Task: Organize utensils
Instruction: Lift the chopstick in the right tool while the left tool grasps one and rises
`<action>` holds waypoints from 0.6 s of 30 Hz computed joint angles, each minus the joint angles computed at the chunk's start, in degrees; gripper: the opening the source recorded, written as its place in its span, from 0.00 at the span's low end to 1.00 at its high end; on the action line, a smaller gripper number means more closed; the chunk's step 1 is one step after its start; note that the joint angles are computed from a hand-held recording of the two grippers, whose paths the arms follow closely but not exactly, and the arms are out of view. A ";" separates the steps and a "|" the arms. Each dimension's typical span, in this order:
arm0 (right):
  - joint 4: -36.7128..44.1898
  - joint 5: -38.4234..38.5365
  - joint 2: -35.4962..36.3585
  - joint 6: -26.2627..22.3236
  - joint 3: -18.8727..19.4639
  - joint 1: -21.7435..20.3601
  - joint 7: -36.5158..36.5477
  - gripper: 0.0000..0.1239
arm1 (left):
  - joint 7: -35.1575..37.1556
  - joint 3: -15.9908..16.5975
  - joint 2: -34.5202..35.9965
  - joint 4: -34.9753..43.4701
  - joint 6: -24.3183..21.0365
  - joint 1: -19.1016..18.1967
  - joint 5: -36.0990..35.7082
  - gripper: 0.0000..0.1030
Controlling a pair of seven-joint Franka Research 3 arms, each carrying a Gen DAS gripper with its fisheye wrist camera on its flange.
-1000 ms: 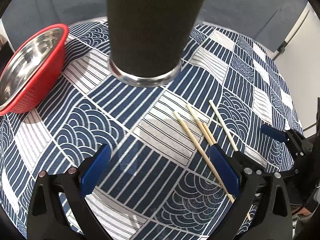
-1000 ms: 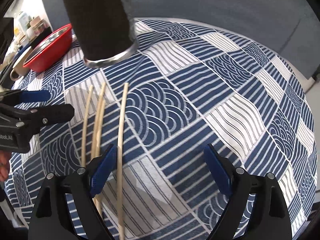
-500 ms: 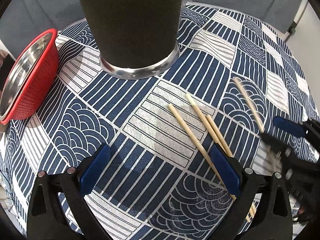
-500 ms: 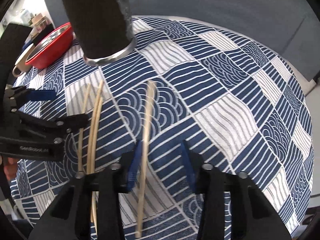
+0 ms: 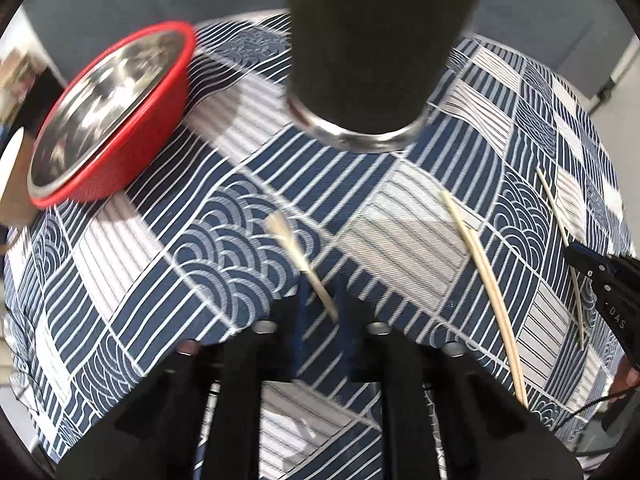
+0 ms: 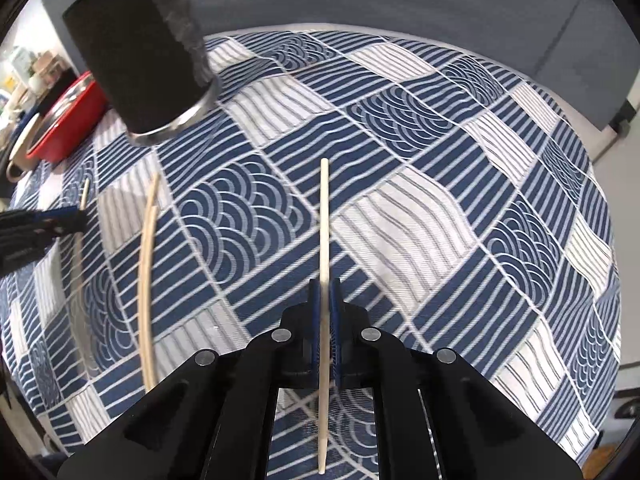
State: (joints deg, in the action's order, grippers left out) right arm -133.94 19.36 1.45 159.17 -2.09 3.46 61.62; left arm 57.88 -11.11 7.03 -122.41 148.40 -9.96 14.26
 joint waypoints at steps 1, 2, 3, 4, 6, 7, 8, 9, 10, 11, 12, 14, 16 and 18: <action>0.43 -0.71 0.19 -0.63 -0.31 -0.21 1.34 0.04 | 1.20 -0.11 -0.31 -0.29 -0.09 0.41 -1.50 0.05; 0.80 -1.14 0.35 -1.12 -0.55 -0.43 2.36 0.04 | 2.43 -0.23 -0.72 -0.82 -0.02 0.86 -3.49 0.05; 1.11 -1.15 0.55 -1.46 -0.73 -0.67 2.90 0.04 | 3.79 -0.33 -1.14 -1.39 0.16 1.34 -5.78 0.05; 1.42 0.04 0.66 -1.81 -0.81 -0.98 2.55 0.04 | 5.84 -0.47 -1.75 -2.11 0.30 2.01 -9.26 0.05; 2.01 4.44 0.53 -2.63 -0.89 -1.70 0.38 0.04 | 8.80 -0.41 -3.12 -3.90 1.01 2.66 -13.53 0.05; 2.25 7.66 0.29 -2.94 -0.88 -2.06 -1.49 0.04 | 9.05 -0.11 -3.98 -4.59 0.88 2.78 -13.85 0.05; 2.67 11.59 0.03 -3.54 -0.89 -2.43 -3.81 0.04 | 9.26 0.12 -4.69 -5.19 1.11 2.82 -14.20 0.05; 3.03 13.67 -0.05 -3.80 -0.96 -2.61 -4.85 0.04 | 9.90 0.32 -5.66 -5.95 1.62 2.94 -15.42 0.05; 3.51 16.16 -0.20 -4.00 -1.03 -2.80 -6.10 0.04 | 10.37 0.66 -6.61 -6.56 1.86 3.10 -16.32 0.05; 4.07 18.40 -0.31 -4.22 -1.07 -2.93 -7.47 0.04 | 9.81 0.90 -7.52 -7.15 2.22 3.10 -16.35 0.05; 4.61 19.22 -0.30 -4.31 -1.13 -2.98 -7.98 0.04 | 9.35 1.24 -8.43 -7.68 2.84 3.20 -16.42 0.05; 5.64 20.44 -0.61 -3.91 -1.10 -2.93 -9.01 0.04 | 8.98 1.86 -9.47 -7.85 3.18 3.45 -15.96 0.05; 6.68 21.60 -0.90 -3.88 -1.07 -2.80 -9.91 0.04 | 8.49 2.36 -11.03 -8.30 4.01 3.63 -15.71 0.05; 7.71 22.85 -1.14 -4.04 -1.03 -2.62 -10.87 0.04 | 7.95 2.67 -11.85 -8.15 4.55 3.80 -14.97 0.05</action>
State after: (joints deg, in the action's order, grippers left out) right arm -126.23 42.22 0.31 155.12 -3.11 0.84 50.75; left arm 65.83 -8.44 -4.82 -130.56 152.95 -6.16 -0.71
